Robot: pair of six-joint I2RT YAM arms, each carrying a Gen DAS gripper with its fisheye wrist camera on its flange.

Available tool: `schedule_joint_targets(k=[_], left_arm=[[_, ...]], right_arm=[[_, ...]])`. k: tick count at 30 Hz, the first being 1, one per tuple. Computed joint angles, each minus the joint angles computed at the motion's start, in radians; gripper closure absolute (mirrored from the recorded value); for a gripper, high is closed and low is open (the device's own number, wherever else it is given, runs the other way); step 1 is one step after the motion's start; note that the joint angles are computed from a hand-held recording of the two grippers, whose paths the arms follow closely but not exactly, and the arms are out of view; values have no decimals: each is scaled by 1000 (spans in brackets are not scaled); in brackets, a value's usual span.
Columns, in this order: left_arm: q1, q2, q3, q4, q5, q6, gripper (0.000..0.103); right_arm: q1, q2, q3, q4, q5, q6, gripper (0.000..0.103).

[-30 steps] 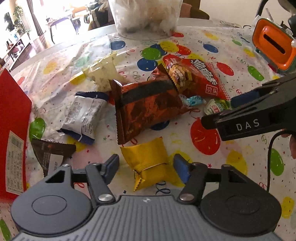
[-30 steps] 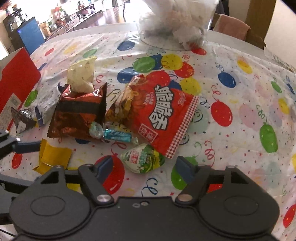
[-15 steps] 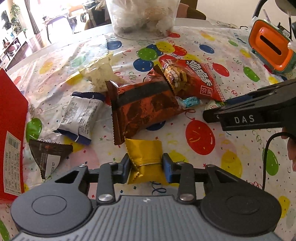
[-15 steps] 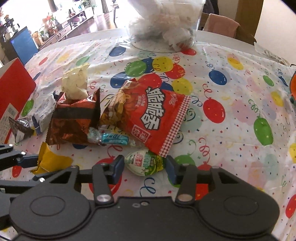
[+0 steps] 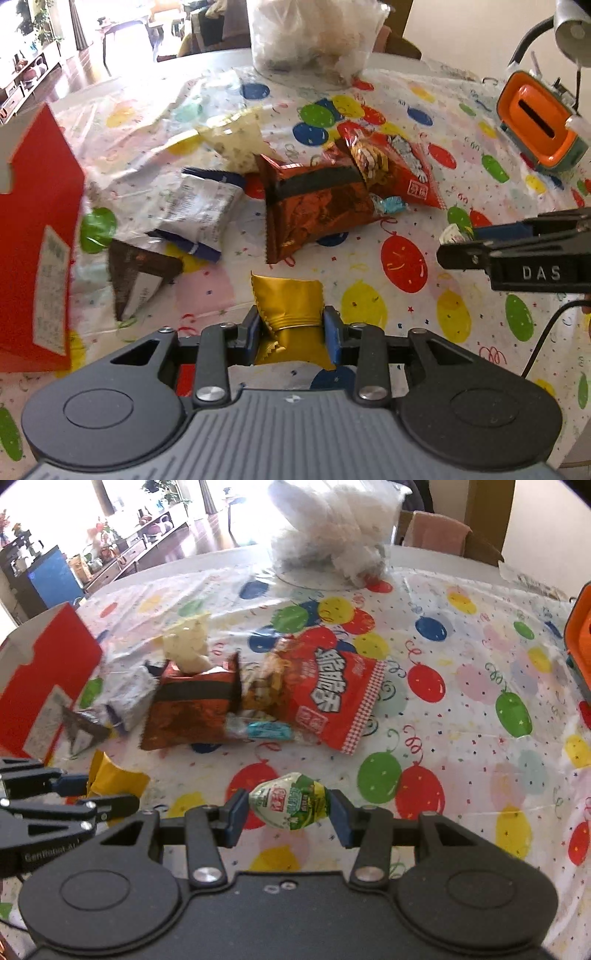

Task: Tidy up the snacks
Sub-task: 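Carry the yellow candy and green-capped snack over the cardboard box with both tools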

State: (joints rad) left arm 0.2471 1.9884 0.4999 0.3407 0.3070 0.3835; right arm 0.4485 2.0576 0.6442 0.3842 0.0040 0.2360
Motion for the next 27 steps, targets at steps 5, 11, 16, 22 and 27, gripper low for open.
schedule_joint_targets(k=[5,11,16,22,27], left_arm=[[106,-121,-18,-117,60,76,69],[254,-249,-9,-262,123,187,69],[384,-316,43,-399,183,285,69],[517,-350,150,-560,238,379,69],[616,-328,276,-679,280,438,69]], right_arm=[[67,-104,-39,-37,27,35,57],[182,-225,-43,-113,90,90,57],[280,-277,6,-181,131,129,57],[386,-279,102,-244,172,158,57],[457,-256,203,-290,197,162,57]])
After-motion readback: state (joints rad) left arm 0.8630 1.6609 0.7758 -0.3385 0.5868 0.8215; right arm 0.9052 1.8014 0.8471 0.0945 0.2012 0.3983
